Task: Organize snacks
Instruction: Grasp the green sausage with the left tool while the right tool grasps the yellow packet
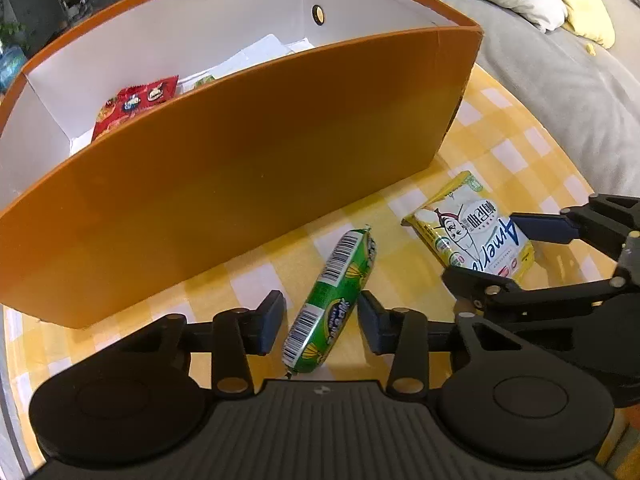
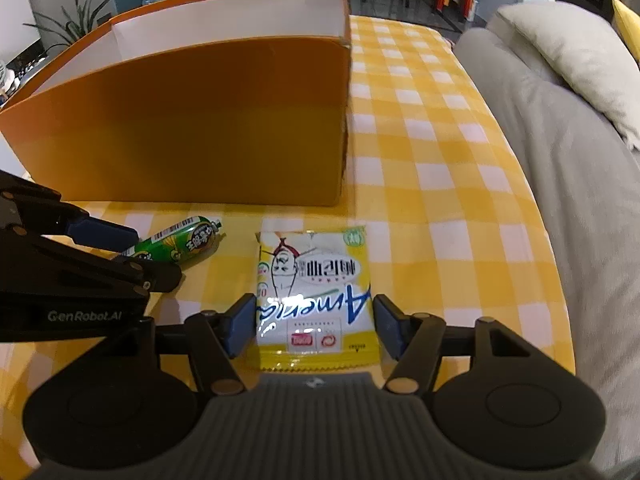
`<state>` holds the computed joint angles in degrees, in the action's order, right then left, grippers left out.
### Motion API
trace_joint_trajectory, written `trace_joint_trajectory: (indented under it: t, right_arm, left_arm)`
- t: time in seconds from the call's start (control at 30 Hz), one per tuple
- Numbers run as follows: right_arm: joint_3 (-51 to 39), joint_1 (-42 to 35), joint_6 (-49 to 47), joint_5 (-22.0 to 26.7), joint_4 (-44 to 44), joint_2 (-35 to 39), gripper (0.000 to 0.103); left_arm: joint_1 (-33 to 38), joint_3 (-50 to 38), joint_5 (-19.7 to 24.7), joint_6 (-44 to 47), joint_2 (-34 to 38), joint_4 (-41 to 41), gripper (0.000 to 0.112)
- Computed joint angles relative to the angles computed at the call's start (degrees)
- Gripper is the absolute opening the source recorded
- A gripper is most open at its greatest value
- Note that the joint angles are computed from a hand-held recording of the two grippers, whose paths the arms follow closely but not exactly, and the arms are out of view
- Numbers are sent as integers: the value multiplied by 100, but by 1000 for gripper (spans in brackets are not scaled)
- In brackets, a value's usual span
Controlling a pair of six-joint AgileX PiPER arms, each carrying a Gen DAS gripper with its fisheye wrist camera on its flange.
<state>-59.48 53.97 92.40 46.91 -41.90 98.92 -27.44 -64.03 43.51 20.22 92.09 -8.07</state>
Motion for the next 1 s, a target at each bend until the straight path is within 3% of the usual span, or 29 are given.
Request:
trace_joint_trajectory:
  t: [0.2,0.3,0.57,0.8,1.0]
  right_arm:
    - [-54,33,12,22,-143,81,61]
    - [-20,36,-20,-41,-188,58,54]
    - [-40,29,-302,-89,-4,8,50]
    - [-47,105,-505,-79,183,-35,50]
    - [-107,203,-756,100,460,-93,50]
  left_arm:
    - [-99,-124,230,-659,13,272,35]
    - [-127,-209,375,-1068,36,331,33]
    - [-85,-605,1120,-1836,191,256,30]
    - [-501,-686,1191,-2115,275,842,32]
    - [-547,-435,1031,-2249,107,884,25]
